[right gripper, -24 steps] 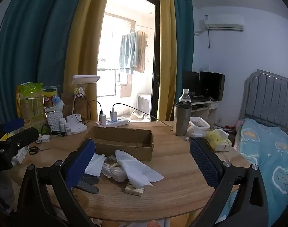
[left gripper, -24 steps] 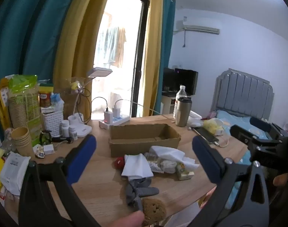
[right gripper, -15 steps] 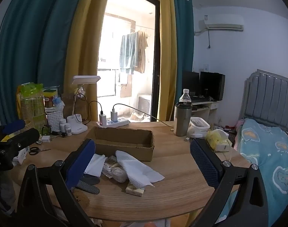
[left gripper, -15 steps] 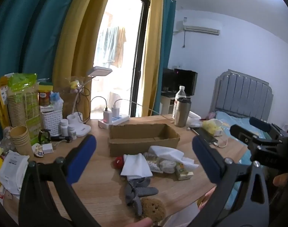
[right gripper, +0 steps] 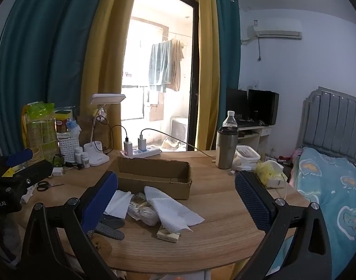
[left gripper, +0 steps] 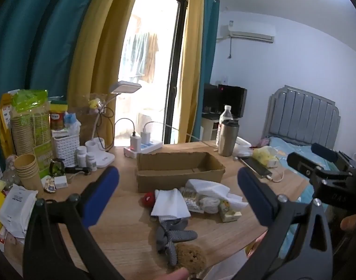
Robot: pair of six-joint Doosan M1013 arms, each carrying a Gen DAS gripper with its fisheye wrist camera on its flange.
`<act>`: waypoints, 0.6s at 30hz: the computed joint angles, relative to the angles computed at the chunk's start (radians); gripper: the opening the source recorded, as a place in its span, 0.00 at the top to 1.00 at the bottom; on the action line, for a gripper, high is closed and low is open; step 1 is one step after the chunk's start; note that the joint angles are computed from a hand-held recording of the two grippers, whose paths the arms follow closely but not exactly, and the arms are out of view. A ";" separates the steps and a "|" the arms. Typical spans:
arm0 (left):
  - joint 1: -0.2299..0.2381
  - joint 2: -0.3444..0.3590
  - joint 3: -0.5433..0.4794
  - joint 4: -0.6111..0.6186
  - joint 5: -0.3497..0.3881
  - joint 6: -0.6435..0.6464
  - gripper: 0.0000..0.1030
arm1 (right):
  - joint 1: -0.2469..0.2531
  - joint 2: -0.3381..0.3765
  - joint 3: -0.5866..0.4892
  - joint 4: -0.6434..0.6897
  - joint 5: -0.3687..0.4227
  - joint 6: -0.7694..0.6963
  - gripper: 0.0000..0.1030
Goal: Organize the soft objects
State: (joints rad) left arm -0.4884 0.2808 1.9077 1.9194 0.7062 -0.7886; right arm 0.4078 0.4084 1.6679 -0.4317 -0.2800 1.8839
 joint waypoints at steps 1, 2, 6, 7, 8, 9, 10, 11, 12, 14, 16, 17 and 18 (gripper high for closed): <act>0.000 0.000 0.001 0.002 -0.001 -0.001 0.00 | 0.000 0.001 0.000 -0.001 -0.001 0.001 0.01; 0.000 0.000 0.001 0.002 -0.002 0.001 0.00 | -0.001 -0.003 0.010 0.006 -0.008 -0.007 0.01; 0.000 -0.004 0.001 -0.002 -0.005 0.008 0.00 | -0.001 -0.003 0.009 0.003 -0.006 -0.004 0.01; 0.001 -0.004 0.001 -0.003 -0.007 0.009 0.00 | -0.001 -0.002 0.009 0.005 -0.006 -0.004 0.01; 0.001 -0.004 0.001 -0.003 -0.009 0.011 0.00 | -0.001 -0.002 0.008 0.002 -0.006 -0.001 0.00; 0.002 -0.004 0.001 -0.005 -0.012 0.013 0.00 | -0.001 -0.003 0.009 0.003 -0.006 -0.002 0.00; 0.002 -0.005 0.001 -0.006 -0.014 0.016 0.00 | -0.002 -0.003 0.009 0.002 -0.008 -0.002 0.00; 0.001 -0.005 0.000 -0.009 -0.012 0.020 0.00 | -0.002 -0.002 0.008 -0.004 -0.007 0.004 0.00; 0.001 -0.005 0.000 -0.008 -0.012 0.019 0.00 | -0.002 -0.002 0.008 -0.005 -0.006 0.005 0.00; 0.001 -0.005 0.000 -0.007 -0.011 0.016 0.00 | -0.002 -0.002 0.009 -0.005 -0.008 0.006 0.00; 0.001 -0.004 0.001 -0.004 -0.011 0.013 0.00 | -0.002 -0.002 0.009 -0.004 -0.009 0.005 0.00; 0.002 -0.004 0.001 -0.003 -0.012 0.012 0.00 | -0.002 -0.002 0.009 -0.001 -0.008 0.002 0.01; 0.001 -0.004 0.002 0.000 -0.012 0.009 0.00 | -0.002 -0.003 0.009 -0.002 -0.008 0.003 0.00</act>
State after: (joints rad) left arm -0.4874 0.2768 1.9096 1.9192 0.6938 -0.7797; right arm 0.4061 0.4058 1.6766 -0.4340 -0.2880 1.8867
